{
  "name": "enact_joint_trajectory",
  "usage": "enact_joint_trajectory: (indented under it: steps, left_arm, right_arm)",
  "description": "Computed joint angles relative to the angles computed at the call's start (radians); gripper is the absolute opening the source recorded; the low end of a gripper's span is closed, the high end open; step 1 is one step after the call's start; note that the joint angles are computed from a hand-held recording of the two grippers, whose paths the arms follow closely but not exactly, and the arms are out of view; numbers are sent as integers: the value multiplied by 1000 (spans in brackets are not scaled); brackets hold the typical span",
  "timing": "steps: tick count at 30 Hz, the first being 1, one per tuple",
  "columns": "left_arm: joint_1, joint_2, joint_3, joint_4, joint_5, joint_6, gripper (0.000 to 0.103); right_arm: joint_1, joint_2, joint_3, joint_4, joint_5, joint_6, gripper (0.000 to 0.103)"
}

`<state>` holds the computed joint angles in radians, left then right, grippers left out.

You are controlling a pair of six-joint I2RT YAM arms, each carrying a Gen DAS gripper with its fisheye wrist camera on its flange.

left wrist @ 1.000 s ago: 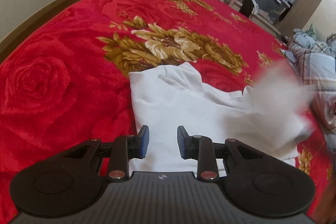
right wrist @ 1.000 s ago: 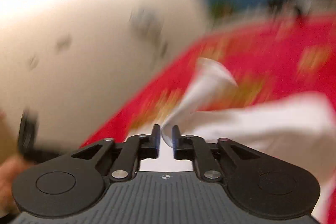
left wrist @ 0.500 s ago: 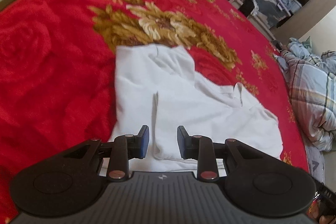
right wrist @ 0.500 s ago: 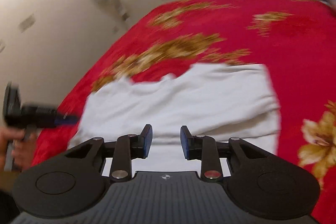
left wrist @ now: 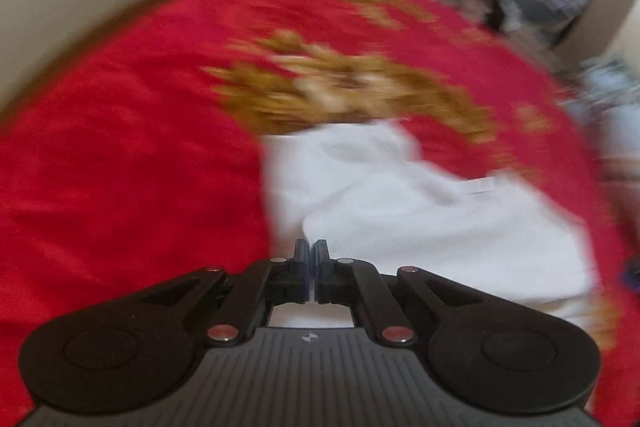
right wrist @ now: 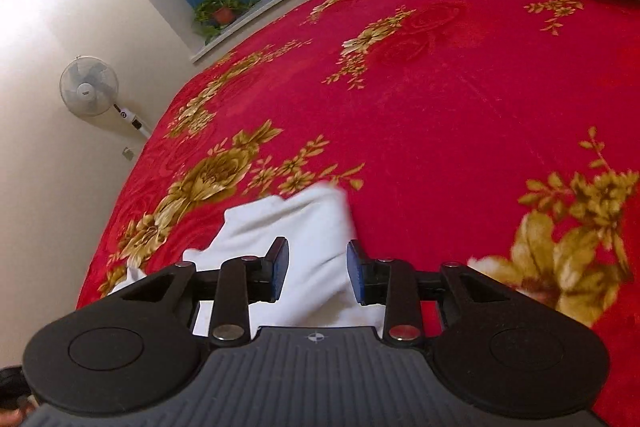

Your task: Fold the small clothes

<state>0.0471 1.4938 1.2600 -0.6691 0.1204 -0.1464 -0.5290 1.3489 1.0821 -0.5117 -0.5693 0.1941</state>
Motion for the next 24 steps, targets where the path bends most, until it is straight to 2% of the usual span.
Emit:
enact_joint_trajectory:
  steps: [1, 3, 6, 9, 14, 17, 19, 20, 23, 24]
  left_arm:
    - [11, 3, 2, -18, -17, 6, 2]
    - [48, 15, 16, -35, 59, 25, 6]
    - [51, -8, -1, 26, 4, 24, 12]
    - [82, 35, 33, 9, 75, -14, 12]
    - [70, 65, 68, 8, 79, 15, 13]
    - [71, 67, 70, 9, 92, 20, 13]
    - [74, 68, 73, 8, 97, 20, 13]
    - [77, 68, 74, 9, 102, 19, 13]
    - [89, 70, 81, 10, 125, 23, 13]
    - [91, 73, 85, 10, 130, 23, 12]
  right_arm:
    - [7, 28, 17, 1, -1, 8, 34]
    - [10, 96, 59, -2, -28, 35, 35]
    - [31, 188, 114, 18, -38, 104, 37]
    - [50, 255, 154, 34, -65, 177, 39]
    - [102, 393, 259, 20, -151, 283, 39]
    - [152, 492, 375, -24, -107, 297, 39]
    - [192, 557, 481, -90, -1, 265, 27]
    - [202, 586, 523, -105, 29, 260, 16]
    - [221, 654, 643, -129, 100, 246, 9]
    - [223, 659, 659, -104, 137, 243, 0]
